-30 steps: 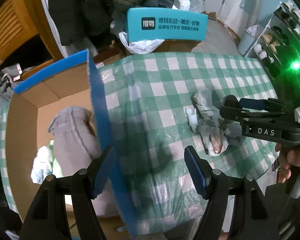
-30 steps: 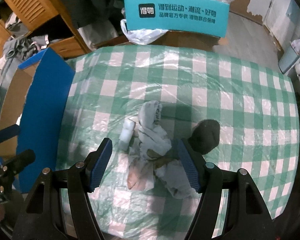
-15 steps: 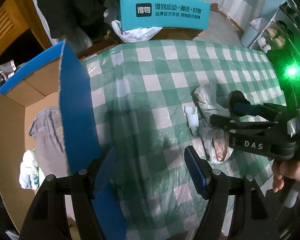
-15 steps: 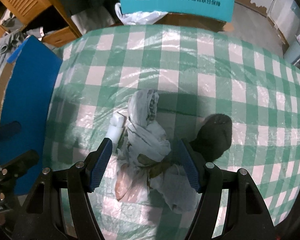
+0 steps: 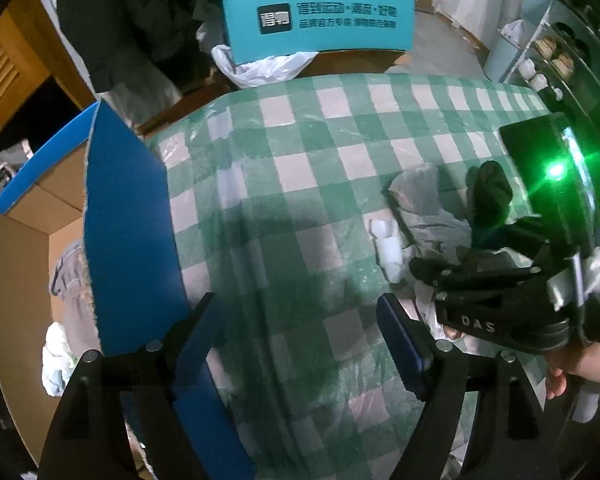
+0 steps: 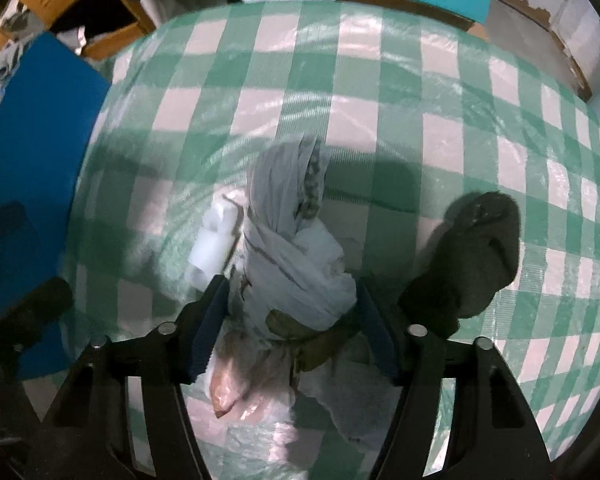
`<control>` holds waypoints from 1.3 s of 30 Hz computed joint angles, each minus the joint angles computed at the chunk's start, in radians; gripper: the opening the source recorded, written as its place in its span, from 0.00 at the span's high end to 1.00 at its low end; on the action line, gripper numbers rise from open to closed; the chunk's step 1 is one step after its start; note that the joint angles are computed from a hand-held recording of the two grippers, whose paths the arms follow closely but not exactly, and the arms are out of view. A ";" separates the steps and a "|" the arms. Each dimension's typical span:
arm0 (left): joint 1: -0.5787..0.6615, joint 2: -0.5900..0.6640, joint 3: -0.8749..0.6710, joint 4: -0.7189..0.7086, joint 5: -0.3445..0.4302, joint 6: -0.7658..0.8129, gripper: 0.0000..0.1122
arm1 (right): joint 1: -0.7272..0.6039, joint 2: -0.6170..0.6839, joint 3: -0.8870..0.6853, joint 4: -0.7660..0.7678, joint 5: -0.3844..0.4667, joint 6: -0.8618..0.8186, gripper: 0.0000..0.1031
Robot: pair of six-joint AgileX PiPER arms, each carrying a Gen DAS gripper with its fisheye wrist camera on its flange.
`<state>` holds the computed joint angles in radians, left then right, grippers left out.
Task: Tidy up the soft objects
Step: 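Grasp the white ribbon-tied bundle with the right gripper while left grasps the small white item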
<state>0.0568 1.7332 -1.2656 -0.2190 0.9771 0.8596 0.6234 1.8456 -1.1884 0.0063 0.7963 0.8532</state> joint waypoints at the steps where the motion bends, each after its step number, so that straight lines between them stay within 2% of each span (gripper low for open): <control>1: -0.004 -0.002 0.005 0.002 -0.001 -0.001 0.29 | 0.000 -0.003 0.008 0.000 -0.003 -0.002 0.50; 10: -0.055 0.005 0.021 -0.011 0.005 -0.028 0.29 | -0.002 -0.090 0.099 -0.032 0.003 0.039 0.54; 30: -0.158 0.167 -0.071 -0.053 0.063 -0.197 0.29 | -0.010 -0.216 0.254 -0.034 -0.023 0.051 0.53; 37: -0.206 0.167 -0.040 -0.018 0.012 -0.236 0.29 | -0.003 -0.260 0.318 -0.034 -0.040 0.067 0.53; 39: -0.211 0.174 -0.037 -0.010 0.015 -0.245 0.35 | 0.001 -0.278 0.332 -0.036 -0.036 0.071 0.53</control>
<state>-0.1541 1.9071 -1.3027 -0.2288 0.9918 0.6144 0.6245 1.5677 -0.8562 -0.0296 0.7600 0.9243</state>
